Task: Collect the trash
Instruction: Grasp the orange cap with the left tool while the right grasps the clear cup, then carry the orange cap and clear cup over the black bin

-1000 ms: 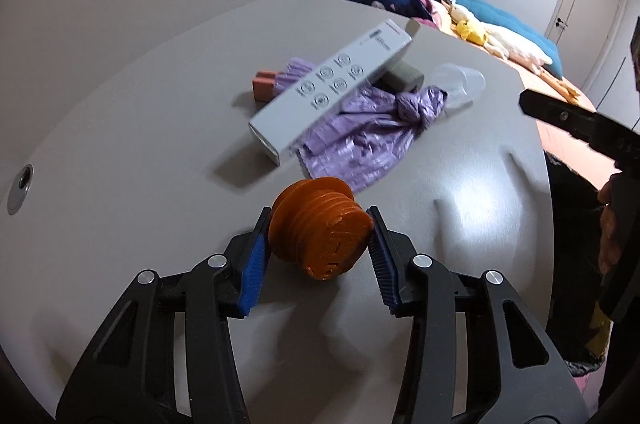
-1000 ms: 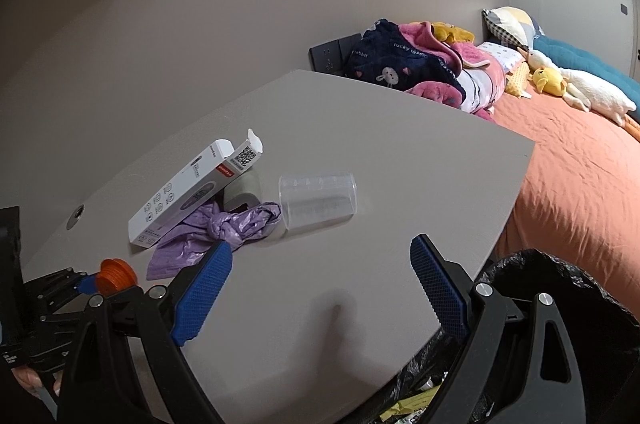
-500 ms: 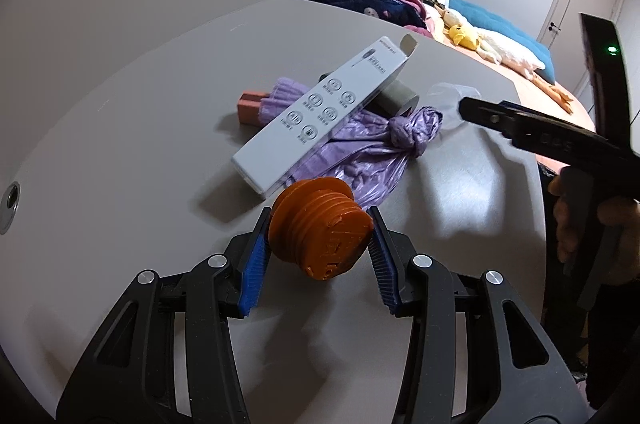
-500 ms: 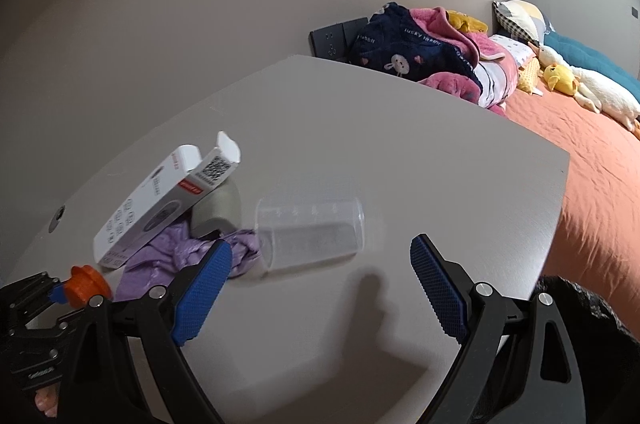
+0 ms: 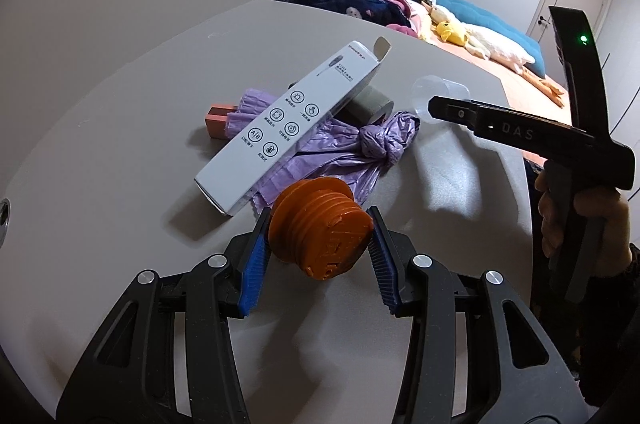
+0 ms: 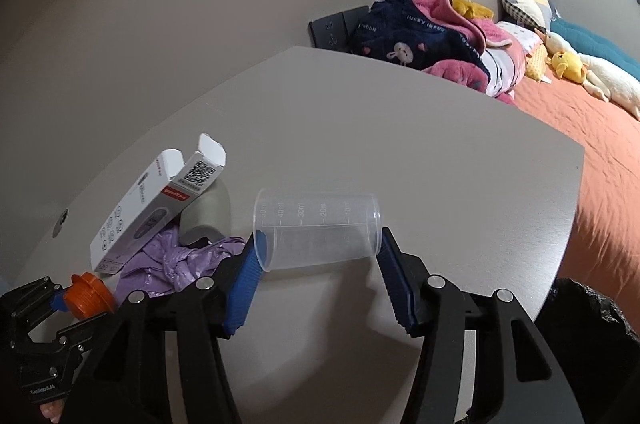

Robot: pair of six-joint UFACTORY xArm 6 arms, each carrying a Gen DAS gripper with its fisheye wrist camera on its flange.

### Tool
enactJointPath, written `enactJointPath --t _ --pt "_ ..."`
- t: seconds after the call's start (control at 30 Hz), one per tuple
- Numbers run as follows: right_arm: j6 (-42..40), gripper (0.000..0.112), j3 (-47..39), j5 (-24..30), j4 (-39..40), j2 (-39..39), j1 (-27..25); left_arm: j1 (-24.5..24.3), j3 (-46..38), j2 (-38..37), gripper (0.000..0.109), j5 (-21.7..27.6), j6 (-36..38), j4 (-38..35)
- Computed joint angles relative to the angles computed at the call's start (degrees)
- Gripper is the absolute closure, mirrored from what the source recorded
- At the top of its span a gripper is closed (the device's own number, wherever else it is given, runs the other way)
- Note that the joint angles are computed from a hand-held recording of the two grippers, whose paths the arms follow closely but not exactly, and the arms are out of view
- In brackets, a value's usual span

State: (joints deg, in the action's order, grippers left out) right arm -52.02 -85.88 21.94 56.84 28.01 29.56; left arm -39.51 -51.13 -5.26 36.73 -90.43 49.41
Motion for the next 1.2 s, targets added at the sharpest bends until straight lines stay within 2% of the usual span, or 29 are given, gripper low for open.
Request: enactJointPath --t 0.57,1.2 --pt "-8.55 0.054 10.92 1.28 8.56 -11.55 -2.13 -4.06 -3.25 0.60 0.063 2.67 -2.38 0.98" --pt "-18.52 0.054 26.52 0.66 16.08 -27.66 -6.44 -10.59 -11.77 5.76 0.063 4.94 -3.65 3.28"
